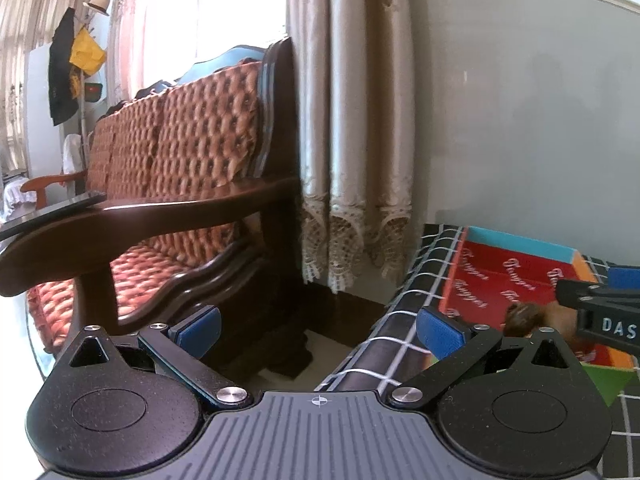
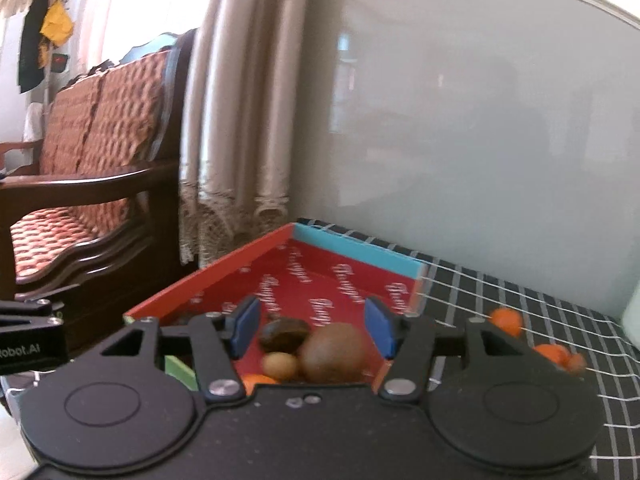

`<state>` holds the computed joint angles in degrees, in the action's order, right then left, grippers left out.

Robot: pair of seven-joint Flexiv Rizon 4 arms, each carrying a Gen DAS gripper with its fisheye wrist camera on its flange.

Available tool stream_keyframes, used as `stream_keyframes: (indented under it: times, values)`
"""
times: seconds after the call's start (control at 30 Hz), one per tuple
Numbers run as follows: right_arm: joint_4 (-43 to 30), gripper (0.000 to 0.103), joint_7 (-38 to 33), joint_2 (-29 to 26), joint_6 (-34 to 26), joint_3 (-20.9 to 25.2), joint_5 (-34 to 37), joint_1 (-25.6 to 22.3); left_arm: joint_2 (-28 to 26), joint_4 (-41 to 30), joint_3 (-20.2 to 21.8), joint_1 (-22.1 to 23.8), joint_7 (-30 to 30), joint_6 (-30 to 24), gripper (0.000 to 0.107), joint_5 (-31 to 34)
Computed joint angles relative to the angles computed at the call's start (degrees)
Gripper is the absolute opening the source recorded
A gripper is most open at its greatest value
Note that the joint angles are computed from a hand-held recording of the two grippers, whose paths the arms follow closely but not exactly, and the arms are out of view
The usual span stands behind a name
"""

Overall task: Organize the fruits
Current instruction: 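Carry the dark brown ball with the right gripper into the red box and release, then move both grippers back toward the remaining mandarins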

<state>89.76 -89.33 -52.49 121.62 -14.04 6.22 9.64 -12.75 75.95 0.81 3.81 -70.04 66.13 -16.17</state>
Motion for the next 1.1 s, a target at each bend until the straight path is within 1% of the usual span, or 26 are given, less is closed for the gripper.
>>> stream_keyframes:
  times: [0.2, 0.4, 0.63, 0.87, 1.1]
  values:
    - [2.09, 0.057, -0.18, 1.12, 0.75, -1.65, 2.64, -1.68, 1.37, 1.64, -1.72, -1.58, 2.37, 1.04, 0.103, -1.63]
    - [3.55, 0.057, 0.67, 1.46, 0.14, -3.56, 5.41, -3.7, 3.05, 4.25, -3.99, -4.43, 8.0, 2.53, 0.103, -4.29]
    - [5.54, 0.057, 1.49, 2.01, 1.19, -3.77, 5.97, -7.24, 4.27, 6.04, -5.6, -8.45, 12.29, 3.06, 0.103, -6.15]
    - [6.76, 0.057, 1.93, 2.19, 1.93, -3.92, 6.13, -9.75, 4.74, 6.7, -5.84, -11.25, 12.27, 3.2, 0.103, -5.64]
    - [7.18, 0.057, 2.72, 2.05, 2.13, -3.54, 5.66, -11.75, 3.84, 5.66, -6.24, -12.65, 11.6, 2.86, 0.103, -4.42]
